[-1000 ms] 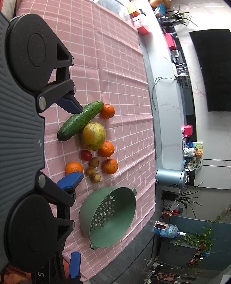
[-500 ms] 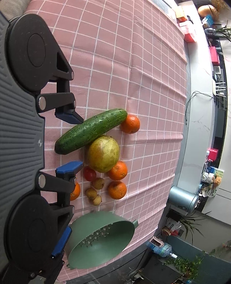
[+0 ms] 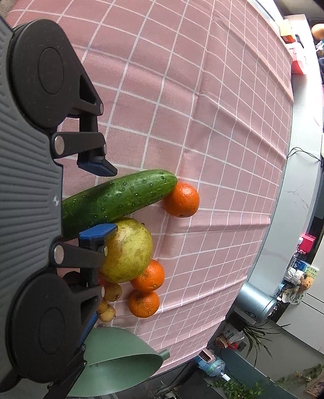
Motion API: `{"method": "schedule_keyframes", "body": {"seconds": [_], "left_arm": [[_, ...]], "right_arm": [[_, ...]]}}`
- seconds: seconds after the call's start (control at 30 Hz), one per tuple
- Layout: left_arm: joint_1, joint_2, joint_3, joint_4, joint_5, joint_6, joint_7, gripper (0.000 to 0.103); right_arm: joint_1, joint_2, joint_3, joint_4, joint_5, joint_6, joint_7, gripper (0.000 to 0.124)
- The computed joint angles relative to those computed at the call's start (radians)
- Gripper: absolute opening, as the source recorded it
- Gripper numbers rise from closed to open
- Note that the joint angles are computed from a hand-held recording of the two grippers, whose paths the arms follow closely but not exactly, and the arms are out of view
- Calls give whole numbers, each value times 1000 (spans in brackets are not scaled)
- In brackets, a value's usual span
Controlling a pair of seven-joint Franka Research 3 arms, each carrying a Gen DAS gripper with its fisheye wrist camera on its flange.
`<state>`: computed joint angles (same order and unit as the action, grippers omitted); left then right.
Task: Organize fruits
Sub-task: 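Reach the right gripper to the large yellow-green pear and grasp it, then lower the pear into the green colander while the left gripper grasps the cucumber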
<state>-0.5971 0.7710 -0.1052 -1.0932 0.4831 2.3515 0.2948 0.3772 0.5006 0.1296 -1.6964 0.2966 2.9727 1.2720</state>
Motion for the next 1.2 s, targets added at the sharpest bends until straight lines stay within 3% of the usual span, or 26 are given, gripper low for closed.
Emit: {"method": "schedule_keyframes", "body": {"seconds": [0.07,0.2,0.5,0.8,1.03,1.2], "left_arm": [[3,-2,2,-9,1,15,-7,51],[11,6,-1,-5,-7,21,7,62],[16,-39,-5,-46,-7,-23,30,63],[41,-89,-16,-134,-4,21,-19,67],[37,-58,-16,-96,3,28,1,69],[43,-46,-15,-97,-9,66,-12,70]], "right_arm": [[-14,15,20,15,10,-3,-18,53],[-23,50,40,64,8,-21,-73,53],[-31,136,75,189,27,-57,-183,62],[-11,203,56,295,68,-130,-159,66],[3,199,39,293,56,-142,-145,62],[-15,138,55,207,65,-87,-171,62]]}}
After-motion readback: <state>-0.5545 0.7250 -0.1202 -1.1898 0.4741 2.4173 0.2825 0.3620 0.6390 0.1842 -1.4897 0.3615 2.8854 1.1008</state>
